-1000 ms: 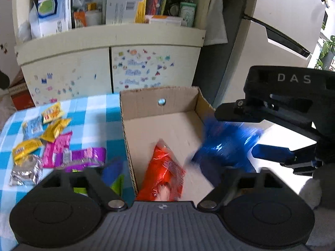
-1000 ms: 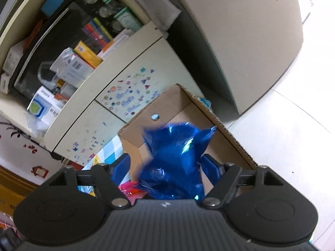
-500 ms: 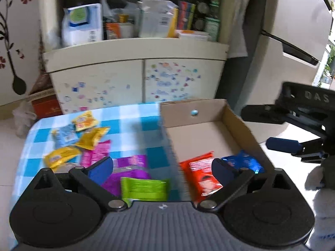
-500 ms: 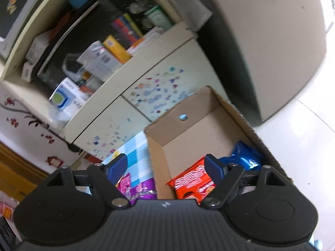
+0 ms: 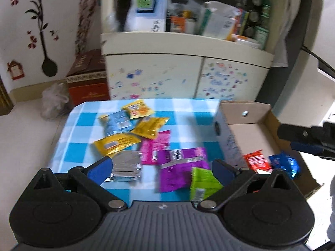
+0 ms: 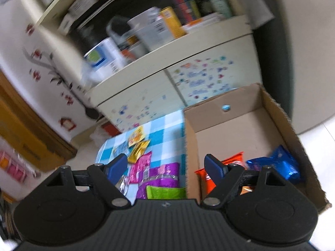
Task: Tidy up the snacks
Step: 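Withdraw both tools from the box back over the table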
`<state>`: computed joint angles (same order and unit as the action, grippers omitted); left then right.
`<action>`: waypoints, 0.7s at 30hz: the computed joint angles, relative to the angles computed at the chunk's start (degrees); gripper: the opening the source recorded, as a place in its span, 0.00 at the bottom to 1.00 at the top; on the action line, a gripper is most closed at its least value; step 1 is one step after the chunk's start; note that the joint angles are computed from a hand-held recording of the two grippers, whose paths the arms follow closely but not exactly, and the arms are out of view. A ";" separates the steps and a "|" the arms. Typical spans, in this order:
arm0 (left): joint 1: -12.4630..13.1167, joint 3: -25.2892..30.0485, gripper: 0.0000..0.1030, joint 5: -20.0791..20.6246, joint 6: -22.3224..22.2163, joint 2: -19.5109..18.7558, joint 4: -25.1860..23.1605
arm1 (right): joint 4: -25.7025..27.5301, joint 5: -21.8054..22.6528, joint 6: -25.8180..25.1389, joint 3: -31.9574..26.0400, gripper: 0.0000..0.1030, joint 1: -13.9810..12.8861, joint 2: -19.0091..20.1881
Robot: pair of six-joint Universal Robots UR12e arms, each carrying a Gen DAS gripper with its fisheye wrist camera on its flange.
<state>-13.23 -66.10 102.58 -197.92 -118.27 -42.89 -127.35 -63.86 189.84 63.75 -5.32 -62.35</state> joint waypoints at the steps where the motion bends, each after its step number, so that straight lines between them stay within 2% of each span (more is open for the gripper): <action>1: 0.21 -0.25 1.00 0.21 -0.01 0.16 -0.18 | 0.21 0.32 -1.39 -0.06 0.79 0.22 0.09; 8: 1.69 -2.20 1.00 0.53 0.07 1.10 -0.64 | 2.41 0.38 -13.49 -0.19 0.78 2.34 0.61; 13: 2.82 -2.27 1.00 -0.78 -1.39 0.76 -1.73 | 4.27 -1.71 -21.59 0.26 0.78 4.08 0.83; 21: 3.69 -0.48 1.00 -3.07 -1.67 -1.15 -1.21 | 6.40 -5.43 -28.13 -0.56 0.78 6.12 2.50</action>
